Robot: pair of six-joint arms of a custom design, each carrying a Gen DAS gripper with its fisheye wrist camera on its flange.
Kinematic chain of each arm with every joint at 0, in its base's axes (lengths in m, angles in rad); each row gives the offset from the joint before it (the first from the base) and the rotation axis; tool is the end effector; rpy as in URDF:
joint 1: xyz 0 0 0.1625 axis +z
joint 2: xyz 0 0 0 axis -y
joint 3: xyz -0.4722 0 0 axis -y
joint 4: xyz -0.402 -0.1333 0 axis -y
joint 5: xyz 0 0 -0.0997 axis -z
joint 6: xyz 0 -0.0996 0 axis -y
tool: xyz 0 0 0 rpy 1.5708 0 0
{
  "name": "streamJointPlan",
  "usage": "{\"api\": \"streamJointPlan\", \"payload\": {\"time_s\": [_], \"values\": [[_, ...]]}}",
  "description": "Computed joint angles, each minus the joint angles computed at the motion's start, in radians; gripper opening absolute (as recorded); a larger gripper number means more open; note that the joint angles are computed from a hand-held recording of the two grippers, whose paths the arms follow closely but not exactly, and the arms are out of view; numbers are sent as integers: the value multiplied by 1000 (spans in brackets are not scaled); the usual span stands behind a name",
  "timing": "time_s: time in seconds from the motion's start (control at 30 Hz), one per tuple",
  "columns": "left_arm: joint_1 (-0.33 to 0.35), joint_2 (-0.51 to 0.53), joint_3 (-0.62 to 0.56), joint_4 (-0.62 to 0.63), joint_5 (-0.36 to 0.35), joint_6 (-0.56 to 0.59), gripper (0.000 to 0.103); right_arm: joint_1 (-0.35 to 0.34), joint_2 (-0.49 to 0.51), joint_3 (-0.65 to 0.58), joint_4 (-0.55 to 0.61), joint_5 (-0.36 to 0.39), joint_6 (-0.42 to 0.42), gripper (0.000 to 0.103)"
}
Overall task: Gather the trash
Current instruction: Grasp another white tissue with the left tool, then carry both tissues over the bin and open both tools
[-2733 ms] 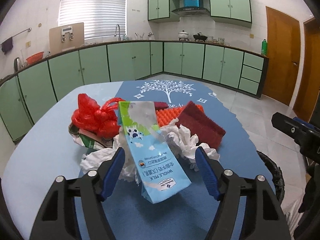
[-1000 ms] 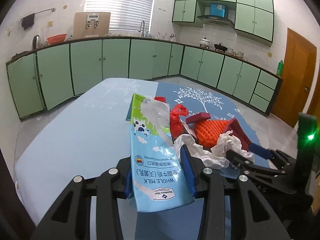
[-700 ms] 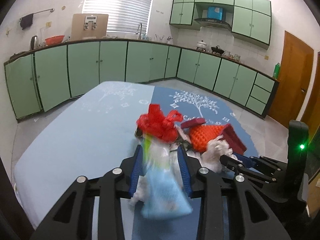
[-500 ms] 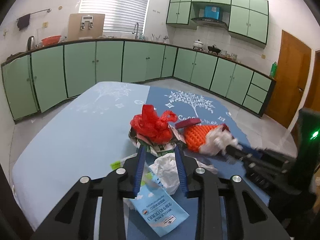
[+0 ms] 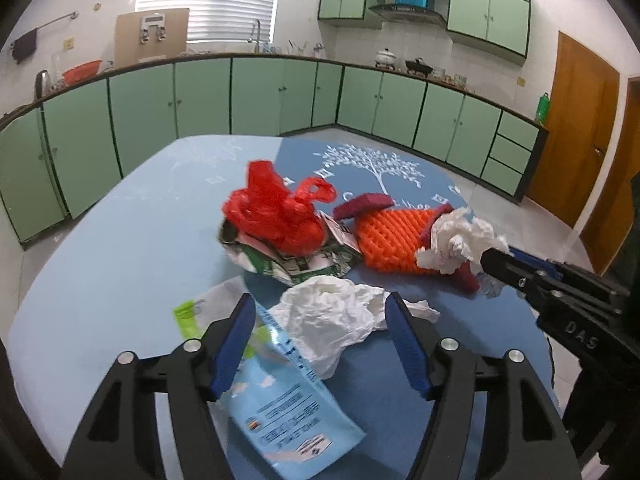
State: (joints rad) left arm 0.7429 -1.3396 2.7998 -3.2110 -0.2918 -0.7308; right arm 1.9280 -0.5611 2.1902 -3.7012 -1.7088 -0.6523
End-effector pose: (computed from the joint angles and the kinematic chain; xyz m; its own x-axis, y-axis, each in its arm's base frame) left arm -0.0337 -0.3415 0.2123 -0.7226 -0.3728 -0.5821 0.3254 0.5596 -0.7622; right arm 0.2908 -0.4371 -0.0262 -0.5697 -0.7247 0.3876 -0.8210 0.4803 -0.3087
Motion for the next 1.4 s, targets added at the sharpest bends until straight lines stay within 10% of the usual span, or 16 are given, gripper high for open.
{"api": "streamJointPlan", "payload": {"time_s": [0.2, 0.77, 1.4], "values": [[53, 54, -21, -137, -63, 104, 7, -2, -5, -1, -5, -1, 4, 19], [-115, 47, -26, -383, 14, 304, 4, 0, -119, 41, -58, 58, 17, 19], [-61, 319, -248, -651, -273, 645, 4, -136, -285, 132, -177, -6, 3, 19]]}}
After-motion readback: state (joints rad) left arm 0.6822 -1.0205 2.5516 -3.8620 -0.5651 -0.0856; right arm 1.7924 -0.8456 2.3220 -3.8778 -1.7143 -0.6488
